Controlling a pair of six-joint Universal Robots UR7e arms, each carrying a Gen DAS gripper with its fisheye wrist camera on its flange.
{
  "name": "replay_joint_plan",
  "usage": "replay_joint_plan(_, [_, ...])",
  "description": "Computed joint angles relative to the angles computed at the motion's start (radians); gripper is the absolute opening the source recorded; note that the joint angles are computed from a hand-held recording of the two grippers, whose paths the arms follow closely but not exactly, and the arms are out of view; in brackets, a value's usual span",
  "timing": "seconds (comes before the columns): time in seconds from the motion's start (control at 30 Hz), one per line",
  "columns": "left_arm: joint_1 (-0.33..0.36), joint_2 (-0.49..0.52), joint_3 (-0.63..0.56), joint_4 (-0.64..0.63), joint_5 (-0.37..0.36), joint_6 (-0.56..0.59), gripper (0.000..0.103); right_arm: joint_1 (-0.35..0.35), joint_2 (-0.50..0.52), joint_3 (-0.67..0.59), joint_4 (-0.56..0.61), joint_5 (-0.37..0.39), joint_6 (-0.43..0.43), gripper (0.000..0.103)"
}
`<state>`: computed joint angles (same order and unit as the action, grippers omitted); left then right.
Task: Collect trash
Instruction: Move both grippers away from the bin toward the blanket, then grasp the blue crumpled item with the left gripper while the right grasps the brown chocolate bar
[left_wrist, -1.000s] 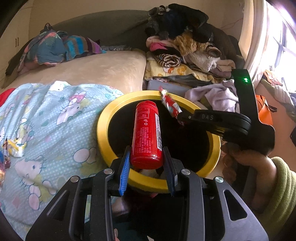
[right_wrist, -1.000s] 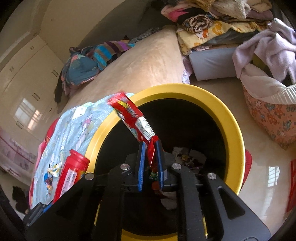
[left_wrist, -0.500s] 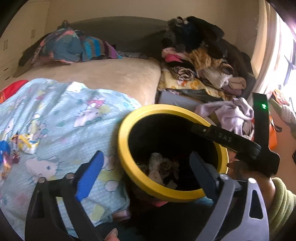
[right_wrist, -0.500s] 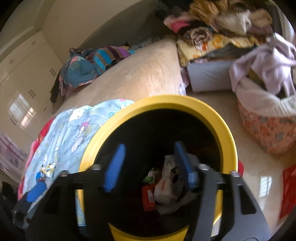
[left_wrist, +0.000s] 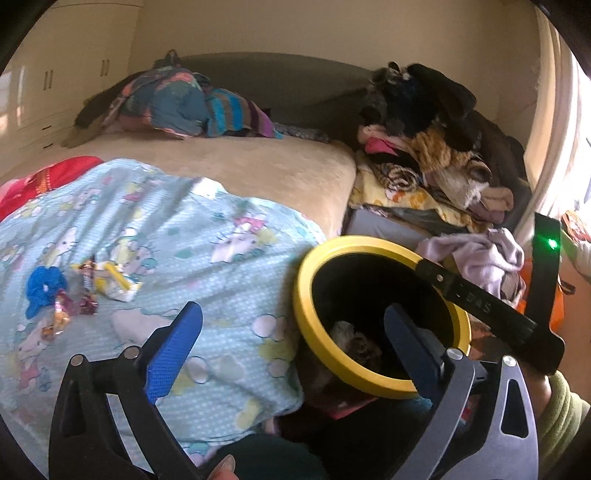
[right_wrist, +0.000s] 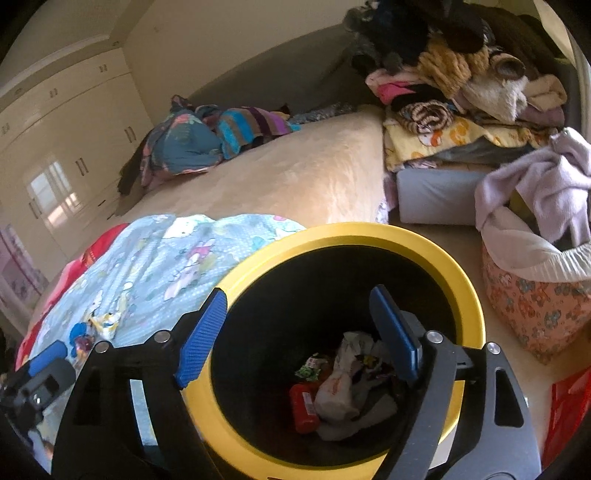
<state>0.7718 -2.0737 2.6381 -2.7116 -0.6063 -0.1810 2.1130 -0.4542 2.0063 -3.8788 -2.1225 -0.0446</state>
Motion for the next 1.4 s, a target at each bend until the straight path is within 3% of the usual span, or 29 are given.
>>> replay_joint_plan(0.3, [0.002,-0.1,-0.005,0.04,0.081,-0.003,0.096,0.056,0.02,-0.017,0.012,0.078,-0.065,0.073])
replay_joint_plan(0.73, [0.086,-0.166,-0.026,-0.063,0.139,0.075,0.096,0.135,0.062,-0.095,0.136,0.132,-0.112,0.073])
replay_joint_plan(1.13, [0.253,-0.196,-0.074,-0.234,0.116,0.186,0.096,0.206,0.133,-0.227,0.322,0.199,-0.12,0.073])
replay_joint_plan(1.3, [0.356,-0.188,-0.108,-0.307,0.061,0.234,0.096,0.223,0.172,-0.297,0.407,0.217,-0.114,0.073])
replay_joint_plan(1.4, [0.447,-0.167,-0.14,-0.342,-0.008,0.255,0.095,0.232,0.201,-0.354,0.467,0.232,-0.115,0.072])
